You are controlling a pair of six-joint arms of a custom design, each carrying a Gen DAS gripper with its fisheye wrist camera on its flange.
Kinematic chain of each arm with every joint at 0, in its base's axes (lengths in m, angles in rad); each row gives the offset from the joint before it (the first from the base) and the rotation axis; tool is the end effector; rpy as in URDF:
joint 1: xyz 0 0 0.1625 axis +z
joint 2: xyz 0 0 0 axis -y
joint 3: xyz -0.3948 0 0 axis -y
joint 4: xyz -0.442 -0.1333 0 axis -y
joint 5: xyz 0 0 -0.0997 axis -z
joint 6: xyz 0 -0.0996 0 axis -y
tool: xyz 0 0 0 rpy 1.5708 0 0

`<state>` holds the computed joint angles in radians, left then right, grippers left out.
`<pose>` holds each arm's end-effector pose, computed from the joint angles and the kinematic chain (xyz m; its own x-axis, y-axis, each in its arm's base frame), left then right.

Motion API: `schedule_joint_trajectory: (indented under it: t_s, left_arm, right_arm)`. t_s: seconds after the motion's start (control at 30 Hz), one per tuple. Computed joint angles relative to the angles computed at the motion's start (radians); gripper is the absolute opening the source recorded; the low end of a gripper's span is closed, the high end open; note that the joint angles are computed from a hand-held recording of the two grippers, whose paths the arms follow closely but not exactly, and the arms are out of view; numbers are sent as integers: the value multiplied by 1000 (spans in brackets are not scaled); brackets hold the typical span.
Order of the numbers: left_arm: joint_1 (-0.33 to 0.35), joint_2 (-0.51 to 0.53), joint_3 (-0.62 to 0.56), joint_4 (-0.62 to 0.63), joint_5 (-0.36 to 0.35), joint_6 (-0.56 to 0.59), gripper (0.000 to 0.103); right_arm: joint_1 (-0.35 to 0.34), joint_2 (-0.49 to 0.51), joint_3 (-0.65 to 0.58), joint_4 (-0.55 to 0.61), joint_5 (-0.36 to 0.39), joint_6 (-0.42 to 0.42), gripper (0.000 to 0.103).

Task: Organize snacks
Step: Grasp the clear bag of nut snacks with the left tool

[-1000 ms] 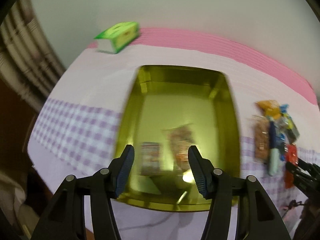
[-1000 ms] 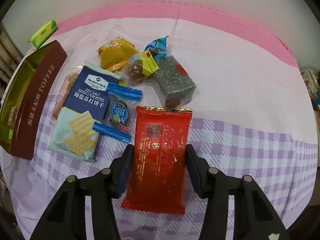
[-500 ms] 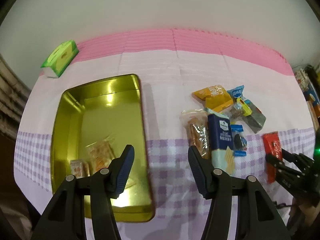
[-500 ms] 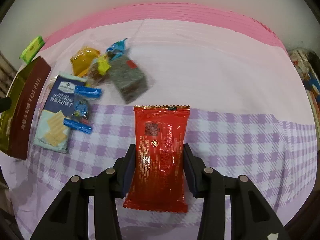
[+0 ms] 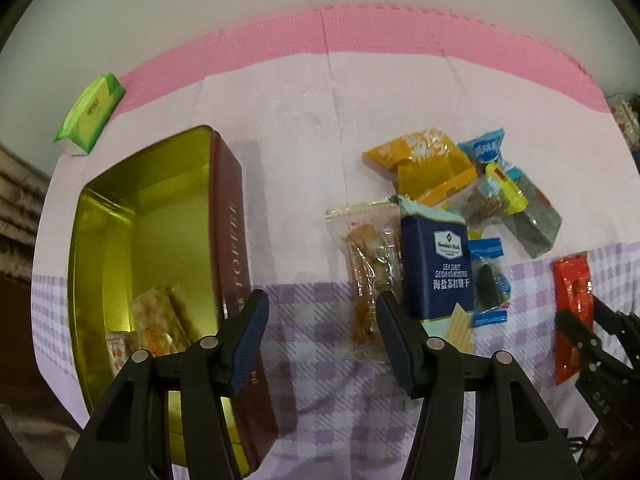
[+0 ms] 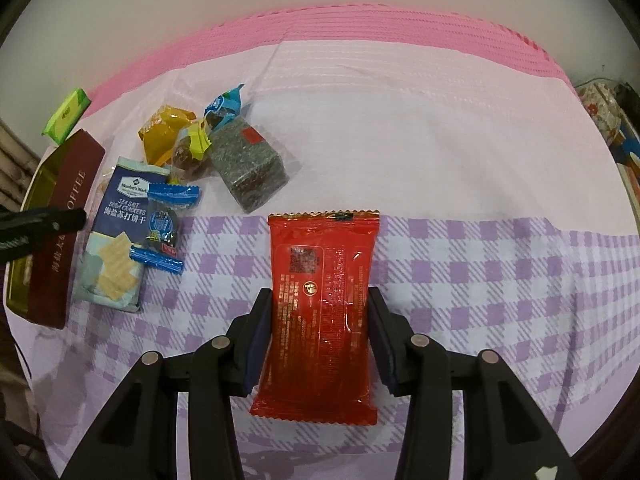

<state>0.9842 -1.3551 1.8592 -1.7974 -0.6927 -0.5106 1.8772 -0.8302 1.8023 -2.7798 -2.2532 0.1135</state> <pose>-0.1296 -0.5742 0.2462 -0.6224 0.0701 -0.7796 0.2616 0.9574 -0.1227 0.2574 -0.5799 0.0370 -0.8127 0.0126 0.5825 -0.2025 0.9314 -0.3026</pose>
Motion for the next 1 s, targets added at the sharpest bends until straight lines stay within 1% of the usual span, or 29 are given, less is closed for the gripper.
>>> schedule_joint_trajectory:
  t_s: [0.17, 0.27, 0.4, 0.6, 0.73, 0.83, 0.97, 1.0]
  left_arm:
    - [7, 28, -5, -25, -28, 6, 57]
    - [4, 44, -4, -61, -25, 10, 57]
    - [11, 49, -4, -95, -46, 23, 57]
    - [29, 70, -40, -73, -50, -14, 57]
    - [39, 102, -67, -66, -37, -26, 57]
    - [48, 116, -75, -57, -27, -36, 57]
    - [57, 111, -67, -61, -34, -36, 57]
    - [57, 108, -64, -63, -35, -32, 55]
  right_arm:
    - [-5, -6, 1, 3, 18, 11, 45]
    - [-4, -4, -1, 3, 12, 7, 45]
    - [-5, -3, -1, 4, 13, 6, 46]
    - [-4, -3, -3, 6, 11, 8, 46]
    - [-5, -1, -5, 6, 11, 8, 46]
    - [-6, -2, -6, 8, 9, 7, 46]
    - [-5, 0, -7, 11, 5, 10, 46]
    - [-4, 1, -8, 12, 4, 10, 46]
